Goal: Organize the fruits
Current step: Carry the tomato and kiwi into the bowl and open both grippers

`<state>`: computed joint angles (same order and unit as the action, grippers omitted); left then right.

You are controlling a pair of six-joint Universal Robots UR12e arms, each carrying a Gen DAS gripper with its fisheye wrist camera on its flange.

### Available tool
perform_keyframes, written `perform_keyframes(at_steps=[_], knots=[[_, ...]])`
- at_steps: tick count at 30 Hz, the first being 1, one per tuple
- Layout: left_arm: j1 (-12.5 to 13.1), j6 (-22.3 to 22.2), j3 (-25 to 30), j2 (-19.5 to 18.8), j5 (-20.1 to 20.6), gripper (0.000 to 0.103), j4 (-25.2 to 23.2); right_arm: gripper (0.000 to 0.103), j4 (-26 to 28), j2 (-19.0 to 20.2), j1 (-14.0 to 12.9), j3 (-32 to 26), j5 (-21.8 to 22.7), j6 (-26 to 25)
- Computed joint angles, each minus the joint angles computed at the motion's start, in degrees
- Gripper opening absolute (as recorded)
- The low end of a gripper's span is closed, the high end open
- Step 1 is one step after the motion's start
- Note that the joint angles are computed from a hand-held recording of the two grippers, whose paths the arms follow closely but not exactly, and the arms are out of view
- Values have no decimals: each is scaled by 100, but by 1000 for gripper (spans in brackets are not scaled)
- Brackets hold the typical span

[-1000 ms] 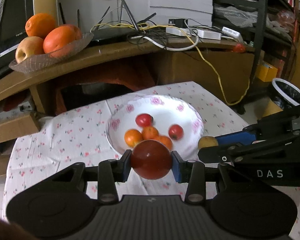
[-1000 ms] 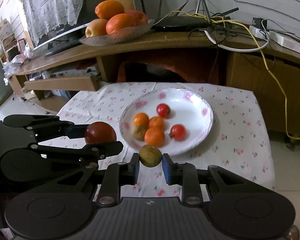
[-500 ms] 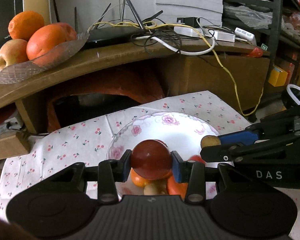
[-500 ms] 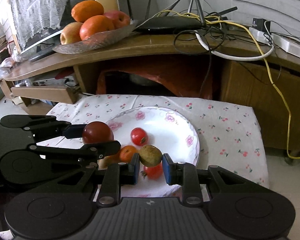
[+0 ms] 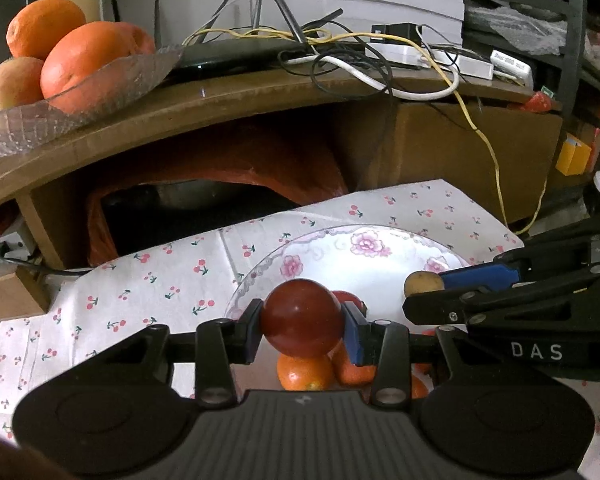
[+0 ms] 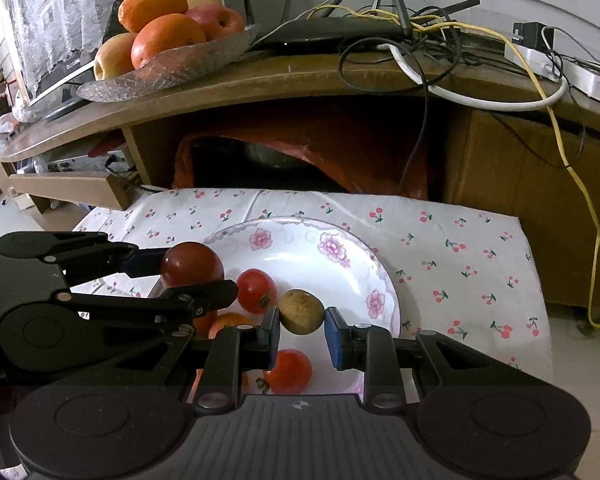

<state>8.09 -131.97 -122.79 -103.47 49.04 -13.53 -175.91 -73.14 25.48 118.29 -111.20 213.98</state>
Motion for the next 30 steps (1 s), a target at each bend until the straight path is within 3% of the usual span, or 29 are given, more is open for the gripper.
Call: perform_keyframes(at_steps=[30], knots=[[-62, -117, 93, -86, 122, 47, 28, 30, -123, 104, -80, -35, 11, 82]])
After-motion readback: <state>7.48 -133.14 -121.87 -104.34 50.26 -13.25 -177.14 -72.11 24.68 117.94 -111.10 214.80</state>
